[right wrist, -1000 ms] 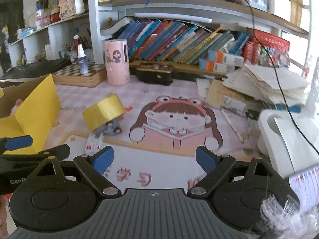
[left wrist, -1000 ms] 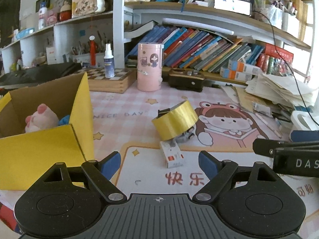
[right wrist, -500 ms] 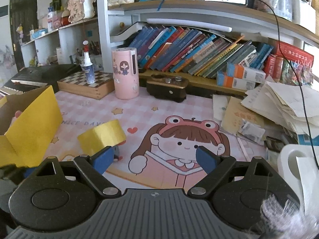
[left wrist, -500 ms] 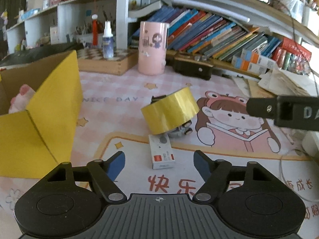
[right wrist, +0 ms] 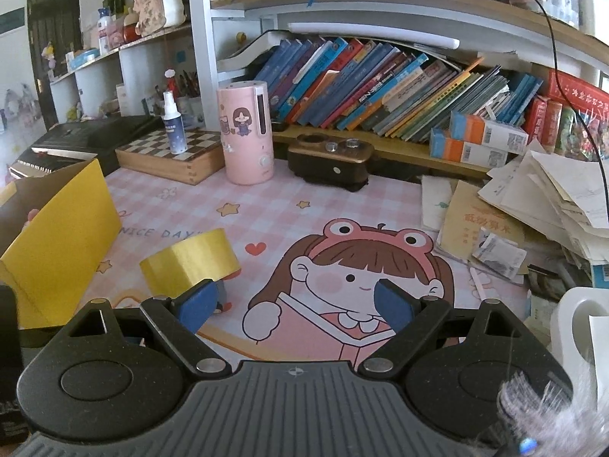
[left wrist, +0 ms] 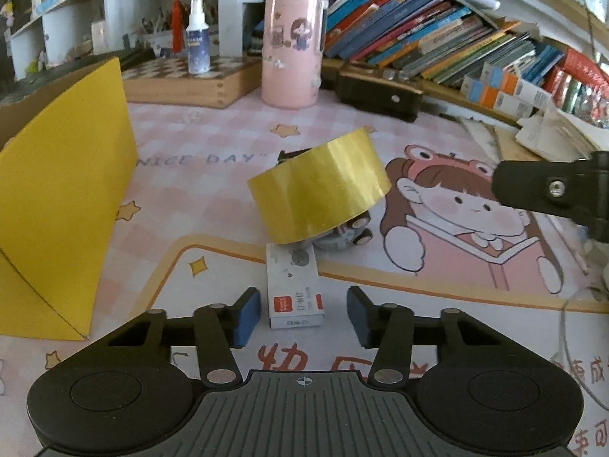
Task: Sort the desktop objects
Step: 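Grasp the small white box with the left gripper while the right approaches the tape roll, then close the right gripper on the yellow tape roll and lift it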
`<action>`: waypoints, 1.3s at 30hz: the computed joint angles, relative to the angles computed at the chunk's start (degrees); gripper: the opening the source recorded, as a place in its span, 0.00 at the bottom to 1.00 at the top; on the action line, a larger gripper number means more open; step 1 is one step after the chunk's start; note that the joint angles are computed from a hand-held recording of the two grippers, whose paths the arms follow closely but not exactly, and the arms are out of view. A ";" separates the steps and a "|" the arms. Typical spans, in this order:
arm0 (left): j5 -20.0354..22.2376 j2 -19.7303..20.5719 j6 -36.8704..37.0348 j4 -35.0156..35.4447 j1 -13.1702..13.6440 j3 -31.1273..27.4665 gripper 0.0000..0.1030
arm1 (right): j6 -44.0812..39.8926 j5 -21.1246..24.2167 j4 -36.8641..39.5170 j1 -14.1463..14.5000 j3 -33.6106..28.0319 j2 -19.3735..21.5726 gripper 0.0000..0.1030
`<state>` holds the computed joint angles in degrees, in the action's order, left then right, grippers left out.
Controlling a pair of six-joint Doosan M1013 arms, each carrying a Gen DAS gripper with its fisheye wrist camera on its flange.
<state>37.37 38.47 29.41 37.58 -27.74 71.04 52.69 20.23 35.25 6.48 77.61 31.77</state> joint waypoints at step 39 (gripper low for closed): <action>-2.07 -8.10 -11.39 8.42 0.40 10.72 0.28 | -13.96 22.88 -7.79 3.77 -21.88 14.02 0.87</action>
